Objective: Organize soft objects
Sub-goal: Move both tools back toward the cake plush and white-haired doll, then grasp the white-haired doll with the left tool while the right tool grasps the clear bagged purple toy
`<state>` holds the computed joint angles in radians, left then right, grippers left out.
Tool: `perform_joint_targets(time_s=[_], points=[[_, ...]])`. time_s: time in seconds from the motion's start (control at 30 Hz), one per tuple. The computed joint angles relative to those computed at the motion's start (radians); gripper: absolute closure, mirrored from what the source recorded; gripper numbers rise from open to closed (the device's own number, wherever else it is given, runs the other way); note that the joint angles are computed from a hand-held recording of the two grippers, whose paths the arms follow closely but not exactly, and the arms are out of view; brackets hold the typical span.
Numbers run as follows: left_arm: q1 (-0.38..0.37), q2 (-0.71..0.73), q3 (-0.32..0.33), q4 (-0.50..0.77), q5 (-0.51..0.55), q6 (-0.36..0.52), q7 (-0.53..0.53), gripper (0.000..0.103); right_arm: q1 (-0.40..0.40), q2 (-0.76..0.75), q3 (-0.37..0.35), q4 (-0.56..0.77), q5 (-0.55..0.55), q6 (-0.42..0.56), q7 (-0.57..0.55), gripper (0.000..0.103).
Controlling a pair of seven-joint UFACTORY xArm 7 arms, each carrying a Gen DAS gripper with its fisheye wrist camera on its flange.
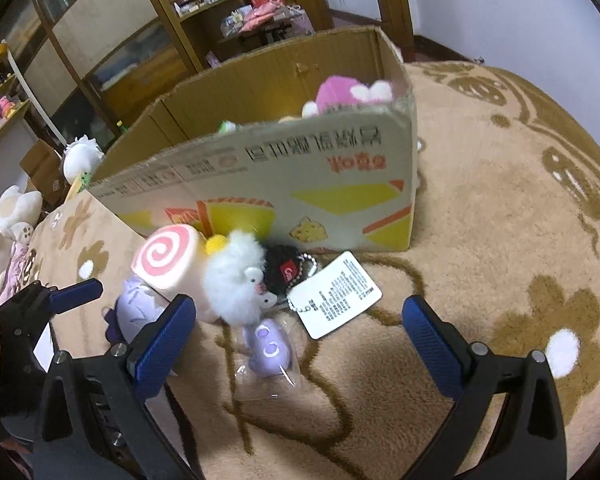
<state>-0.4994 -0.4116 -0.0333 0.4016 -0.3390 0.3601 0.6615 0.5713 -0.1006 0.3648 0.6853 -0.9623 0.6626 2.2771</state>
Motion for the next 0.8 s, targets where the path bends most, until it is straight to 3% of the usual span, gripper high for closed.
perform_joint_targets(time_s=[0.4, 0.6, 0.67, 0.8], points=[[0.026, 0.040, -0.034, 0.011, 0.062, -0.008, -0.050, 0.002, 0.007, 0.060, -0.032, 0.011, 0.036, -0.043, -0.052, 0.000], [0.079, 0.068, -0.084, 0.021, 0.159, -0.011, -0.147, 0.003, 0.014, 0.086, -0.046, 0.022, 0.048, -0.068, -0.077, 0.000], [0.079, 0.083, -0.075, 0.032, 0.166, 0.002, -0.152, 0.011, 0.017, 0.096, -0.052, 0.028, 0.046, -0.077, -0.080, 0.000], [0.073, 0.099, -0.058, 0.050, 0.145, 0.037, -0.136, 0.015, 0.024, 0.112, -0.063, 0.041, 0.052, -0.086, -0.096, 0.011]])
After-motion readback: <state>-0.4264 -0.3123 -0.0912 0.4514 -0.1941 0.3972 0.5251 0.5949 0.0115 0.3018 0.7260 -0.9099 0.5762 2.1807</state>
